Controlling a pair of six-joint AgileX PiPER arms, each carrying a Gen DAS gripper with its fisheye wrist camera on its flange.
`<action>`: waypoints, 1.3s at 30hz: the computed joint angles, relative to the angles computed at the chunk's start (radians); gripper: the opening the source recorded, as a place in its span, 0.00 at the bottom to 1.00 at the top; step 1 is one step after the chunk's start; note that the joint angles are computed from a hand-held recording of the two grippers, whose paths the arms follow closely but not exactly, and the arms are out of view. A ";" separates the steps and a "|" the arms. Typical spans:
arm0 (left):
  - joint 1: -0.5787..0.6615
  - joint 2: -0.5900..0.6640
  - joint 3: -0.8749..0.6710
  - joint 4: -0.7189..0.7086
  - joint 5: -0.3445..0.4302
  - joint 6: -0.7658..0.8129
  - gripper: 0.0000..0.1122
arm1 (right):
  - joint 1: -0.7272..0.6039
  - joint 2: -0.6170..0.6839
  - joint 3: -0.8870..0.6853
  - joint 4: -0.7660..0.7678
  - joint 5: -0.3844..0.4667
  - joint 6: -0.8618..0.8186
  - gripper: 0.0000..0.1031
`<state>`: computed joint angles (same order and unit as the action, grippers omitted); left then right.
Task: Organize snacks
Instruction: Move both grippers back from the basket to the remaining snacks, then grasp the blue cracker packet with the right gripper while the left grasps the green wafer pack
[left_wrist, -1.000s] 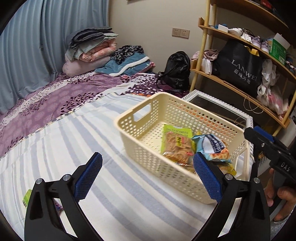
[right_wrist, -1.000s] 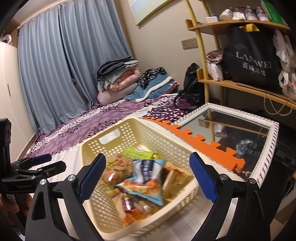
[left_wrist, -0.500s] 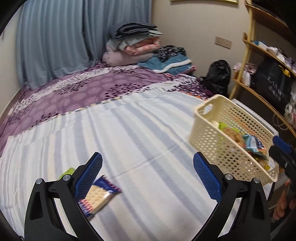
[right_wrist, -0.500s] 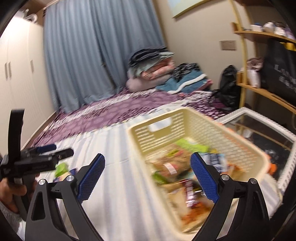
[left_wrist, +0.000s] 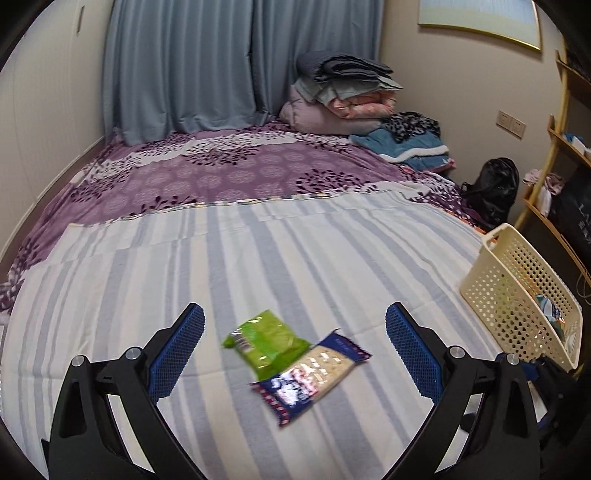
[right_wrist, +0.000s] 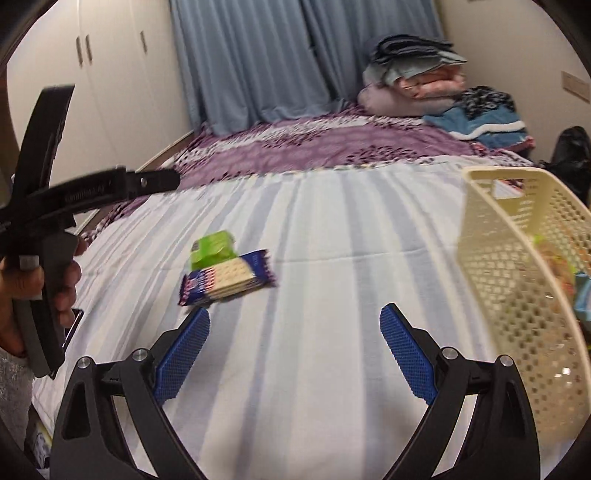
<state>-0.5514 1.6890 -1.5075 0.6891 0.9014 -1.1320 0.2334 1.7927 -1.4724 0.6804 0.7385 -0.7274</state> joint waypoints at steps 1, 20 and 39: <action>0.005 -0.012 0.016 0.004 -0.001 -0.010 0.89 | 0.020 0.011 -0.008 -0.011 0.001 0.016 0.90; 0.097 -0.167 0.273 0.038 -0.068 -0.139 0.89 | 0.213 0.365 -0.438 -0.189 0.200 0.322 0.90; 0.199 -0.232 0.420 0.005 -0.160 -0.160 0.89 | 0.341 0.638 -0.894 -0.523 0.271 0.508 0.91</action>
